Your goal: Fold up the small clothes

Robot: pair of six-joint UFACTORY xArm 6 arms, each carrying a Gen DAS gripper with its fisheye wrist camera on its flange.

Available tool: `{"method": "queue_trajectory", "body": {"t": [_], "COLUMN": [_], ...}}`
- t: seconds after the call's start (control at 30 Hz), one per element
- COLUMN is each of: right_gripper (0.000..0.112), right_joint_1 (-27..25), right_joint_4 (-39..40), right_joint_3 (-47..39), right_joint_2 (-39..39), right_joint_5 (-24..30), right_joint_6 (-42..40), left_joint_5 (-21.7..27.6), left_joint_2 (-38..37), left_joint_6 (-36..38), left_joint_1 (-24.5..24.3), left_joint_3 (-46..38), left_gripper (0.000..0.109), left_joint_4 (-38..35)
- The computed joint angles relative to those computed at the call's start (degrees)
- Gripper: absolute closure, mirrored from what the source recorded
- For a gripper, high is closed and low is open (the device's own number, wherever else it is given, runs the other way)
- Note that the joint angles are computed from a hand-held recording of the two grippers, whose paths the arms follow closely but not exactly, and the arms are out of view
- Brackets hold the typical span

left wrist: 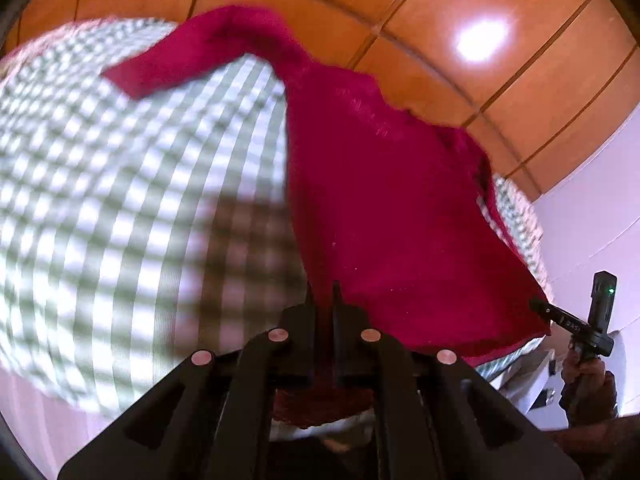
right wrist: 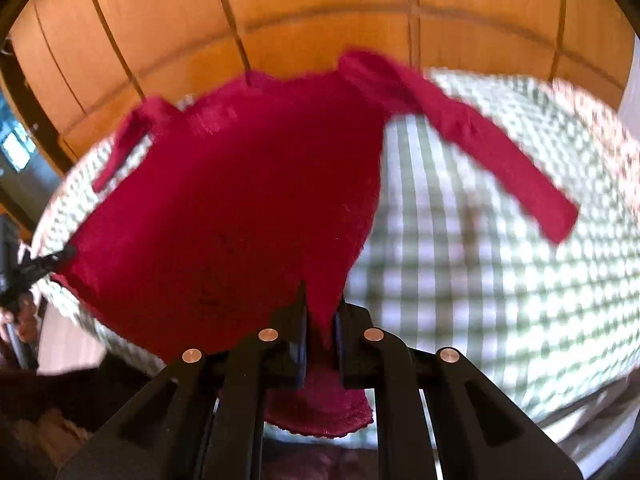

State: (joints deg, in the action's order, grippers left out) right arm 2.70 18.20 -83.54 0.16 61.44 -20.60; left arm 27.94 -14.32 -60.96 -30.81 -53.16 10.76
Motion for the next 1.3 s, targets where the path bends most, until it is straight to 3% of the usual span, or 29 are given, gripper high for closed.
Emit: {"method": "queue_trajectory", "body": {"t": [0.07,0.1,0.17,0.2,0.23,0.27,0.3,0.43,0.53,0.73,0.83,0.87,0.97,1.07,1.2,1.3], "right_gripper": [0.102,0.102,0.101,0.091,0.084,0.071,0.065,0.064,0.064,0.064,0.064,0.057,0.046,0.046,0.046,0.043], "right_joint_1": [-0.1,0.2,0.2,0.0,0.2,0.5,0.6,2.9,6.4,13.9,16.9,17.7,18.6,18.8,18.6,18.6], "right_joint_4": [-1.1,-2.0,-2.4,-2.4,-3.9,-5.8,-5.9,-2.7,1.4,6.0,5.8,5.3,5.8,5.8,7.0,8.7], "right_joint_3": [2.9,4.1,3.9,3.7,3.2,2.4,1.6,-3.4,-4.4,-8.3,-8.8,-8.8,-9.6,-10.0,-8.9,-7.7], "right_joint_2": [-0.5,-0.5,-0.2,-0.3,-0.2,-0.1,0.1,3.6,5.9,11.7,13.2,13.5,14.9,15.7,15.4,15.0], "right_joint_5": [1.2,1.3,1.2,0.6,-0.9,-2.9,-4.0,-5.9,-6.2,-5.6,-7.1,-8.1,-9.4,-10.0,-11.0,-12.3], "right_joint_6": [0.7,1.3,2.1,2.5,3.4,4.3,4.5,3.9,1.4,0.6,0.7,1.0,2.2,2.0,0.6,-0.8], "left_joint_5": [1.4,2.5,-0.4,-0.4,1.5,3.1,4.1,5.9,3.3,-0.8,-4.1,-4.5,-5.5,-2.6,1.5,6.9], "left_joint_2": [1.1,1.6,0.6,-0.2,-1.2,-2.1,-3.1,-7.1,-8.0,-0.2,6.9,8.5,13.9,19.1,17.5,11.3], "left_joint_6": [-0.5,-1.5,-2.8,-5.1,-8.7,-11.7,-14.0,-20.6,-21.5,-13.0,-6.1,-4.7,-1.9,0.6,-1.2,-1.0], "left_joint_1": [-0.5,-0.3,0.8,1.5,2.7,3.8,5.2,13.8,20.2,28.1,30.5,30.8,31.2,31.3,31.9,33.3], "left_joint_3": [0.5,0.7,2.5,2.9,2.6,2.5,2.7,5.6,7.1,1.2,-3.2,-4.5,-8.9,-15.3,-17.7,-16.5], "left_gripper": [0.101,0.091,0.081,0.069,0.065,0.064,0.064,0.064,0.064,0.057,0.055,0.055,0.058,0.1,0.103,0.103], "left_joint_4": [-0.8,-1.0,-1.7,0.4,4.9,8.7,11.2,13.1,12.9,6.6,-1.1,-2.9,-7.5,-7.1,-1.8,1.7]}}
